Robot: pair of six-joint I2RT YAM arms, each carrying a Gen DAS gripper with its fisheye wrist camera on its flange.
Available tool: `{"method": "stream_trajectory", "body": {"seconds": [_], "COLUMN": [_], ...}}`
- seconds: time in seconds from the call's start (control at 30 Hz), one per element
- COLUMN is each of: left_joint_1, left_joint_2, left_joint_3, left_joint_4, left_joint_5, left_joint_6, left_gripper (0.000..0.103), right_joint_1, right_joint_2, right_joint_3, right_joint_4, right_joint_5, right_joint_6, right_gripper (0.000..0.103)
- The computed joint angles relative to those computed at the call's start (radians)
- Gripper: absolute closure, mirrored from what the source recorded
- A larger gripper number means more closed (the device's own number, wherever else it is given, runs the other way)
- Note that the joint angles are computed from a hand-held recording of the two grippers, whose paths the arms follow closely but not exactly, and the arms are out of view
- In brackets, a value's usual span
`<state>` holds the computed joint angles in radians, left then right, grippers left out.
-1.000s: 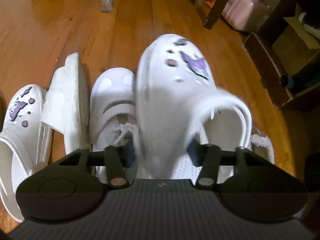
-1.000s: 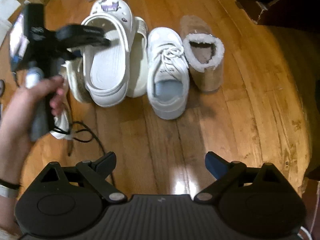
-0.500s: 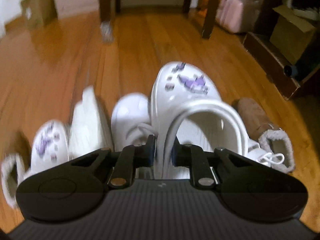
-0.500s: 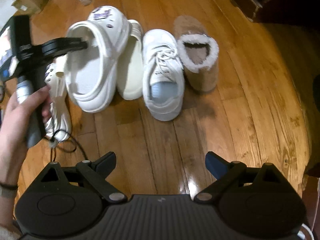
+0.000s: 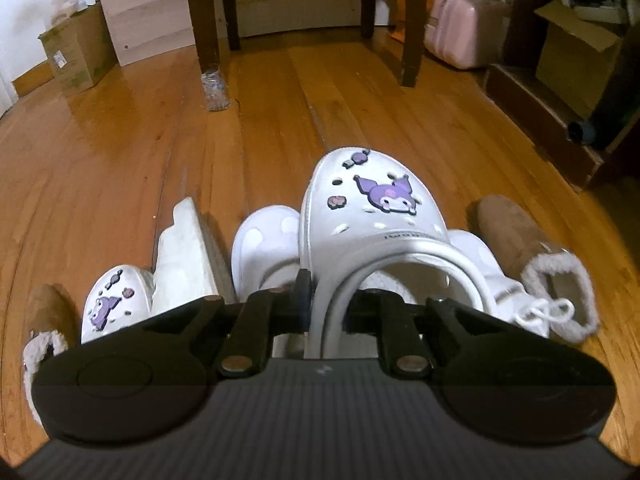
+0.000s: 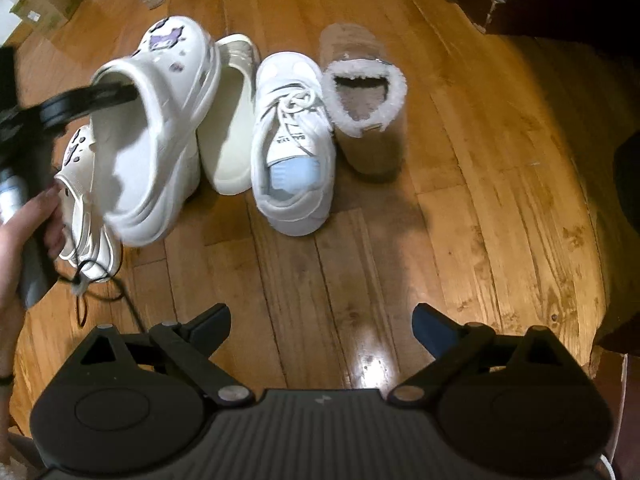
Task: Organize scattered shoes
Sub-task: 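Pull the clog out of the pile, set it down, open left gripper, then close the right gripper on the heel of the Kuromi clog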
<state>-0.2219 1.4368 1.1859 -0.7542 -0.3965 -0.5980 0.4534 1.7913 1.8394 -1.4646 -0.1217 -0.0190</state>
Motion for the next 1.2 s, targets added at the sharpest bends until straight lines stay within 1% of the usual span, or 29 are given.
{"method": "stream_trajectory", "body": {"seconds": [0.07, 0.1, 0.17, 0.23, 0.27, 0.37, 0.43, 0.47, 0.5, 0.57, 0.6, 0.63, 0.7, 0.73, 0.77, 0.83, 0.87, 0.9, 0.93, 0.97, 1.0, 1.03, 1.07, 1.17, 1.2], "left_joint_1": [-0.025, -0.029, -0.065, -0.106, -0.118, -0.223, -0.278, -0.351, -0.397, -0.492, -0.511, -0.551, -0.601, -0.611, -0.626, -0.614, -0.6, -0.589, -0.578, -0.579, -0.581, -0.57, -0.552, -0.489, -0.477], "left_joint_2": [-0.054, -0.06, -0.093, -0.115, -0.126, -0.212, -0.228, -0.237, -0.234, -0.195, -0.18, -0.168, -0.15, -0.146, -0.153, -0.213, -0.234, -0.245, -0.255, -0.251, -0.245, -0.254, -0.277, -0.343, -0.36], "left_joint_3": [0.008, 0.01, 0.029, 0.074, 0.08, 0.063, 0.054, 0.034, 0.022, -0.004, -0.013, -0.056, -0.081, -0.079, -0.077, -0.08, -0.079, -0.072, -0.063, -0.034, -0.006, -0.001, -0.011, -0.069, -0.088], "left_joint_4": [-0.061, -0.067, -0.126, -0.243, -0.271, -0.4, -0.437, -0.469, -0.482, -0.494, -0.489, -0.438, -0.424, -0.428, -0.445, -0.486, -0.495, -0.509, -0.524, -0.577, -0.636, -0.663, -0.664, -0.622, -0.61], "left_joint_5": [0.022, 0.025, 0.042, 0.09, 0.105, 0.121, 0.107, 0.08, 0.066, 0.055, 0.064, 0.103, 0.124, 0.125, 0.127, 0.155, 0.167, 0.172, 0.175, 0.149, 0.132, 0.143, 0.166, 0.259, 0.285], "left_joint_6": [0.001, 0.004, 0.018, 0.025, 0.019, -0.112, -0.183, -0.266, -0.318, -0.423, -0.447, -0.513, -0.584, -0.592, -0.596, -0.621, -0.616, -0.608, -0.6, -0.599, -0.61, -0.618, -0.629, -0.629, -0.632], "left_gripper": [0.089, 0.089, 0.089, 0.088, 0.086, 0.082, 0.081, 0.08, 0.08, 0.08, 0.08, 0.08, 0.08, 0.08, 0.078, 0.078, 0.074, 0.066, 0.062, 0.051, 0.035, 0.028, 0.02, 0.019, 0.019], "right_joint_1": [-0.023, -0.037, -0.056, -0.065, -0.069, -0.064, -0.054, -0.048, -0.044, -0.024, -0.014, -0.001, 0.039, 0.058, 0.074, 0.1, 0.109, 0.116, 0.12, 0.12, 0.119, 0.116, 0.114, 0.133, 0.146], "right_joint_2": [0.007, 0.012, 0.024, 0.034, 0.034, 0.023, 0.018, 0.018, 0.018, 0.005, -0.003, -0.013, -0.037, -0.048, -0.057, -0.078, -0.087, -0.098, -0.113, -0.125, -0.135, -0.142, -0.146, -0.139, -0.131], "right_joint_3": [0.009, 0.015, 0.024, 0.026, 0.025, 0.018, 0.01, 0.005, 0.0, -0.039, -0.059, -0.085, -0.154, -0.188, -0.215, -0.269, -0.288, -0.309, -0.332, -0.349, -0.365, -0.38, -0.392, -0.41, -0.408], "right_joint_4": [-0.004, -0.007, -0.016, -0.029, -0.038, -0.046, -0.046, -0.047, -0.049, -0.05, -0.049, -0.046, -0.035, -0.026, -0.016, 0.011, 0.025, 0.05, 0.082, 0.108, 0.134, 0.161, 0.183, 0.224, 0.237], "right_joint_5": [-0.012, -0.02, -0.026, -0.021, -0.019, -0.031, -0.042, -0.041, -0.038, -0.007, 0.009, 0.02, 0.045, 0.055, 0.064, 0.078, 0.081, 0.077, 0.06, 0.037, 0.01, -0.023, -0.054, -0.086, -0.08], "right_joint_6": [-0.012, -0.016, -0.016, -0.016, -0.023, -0.073, -0.102, -0.113, -0.122, -0.147, -0.157, -0.176, -0.233, -0.255, -0.271, -0.305, -0.317, -0.331, -0.345, -0.354, -0.361, -0.367, -0.372, -0.382, -0.384], "right_gripper": [0.005, 0.005, 0.005, 0.005, 0.005, 0.005, 0.005, 0.005, 0.005, 0.005, 0.005, 0.005, 0.005, 0.005, 0.005, 0.005, 0.005, 0.006, 0.006, 0.007, 0.008, 0.008, 0.008, 0.014, 0.016]}}
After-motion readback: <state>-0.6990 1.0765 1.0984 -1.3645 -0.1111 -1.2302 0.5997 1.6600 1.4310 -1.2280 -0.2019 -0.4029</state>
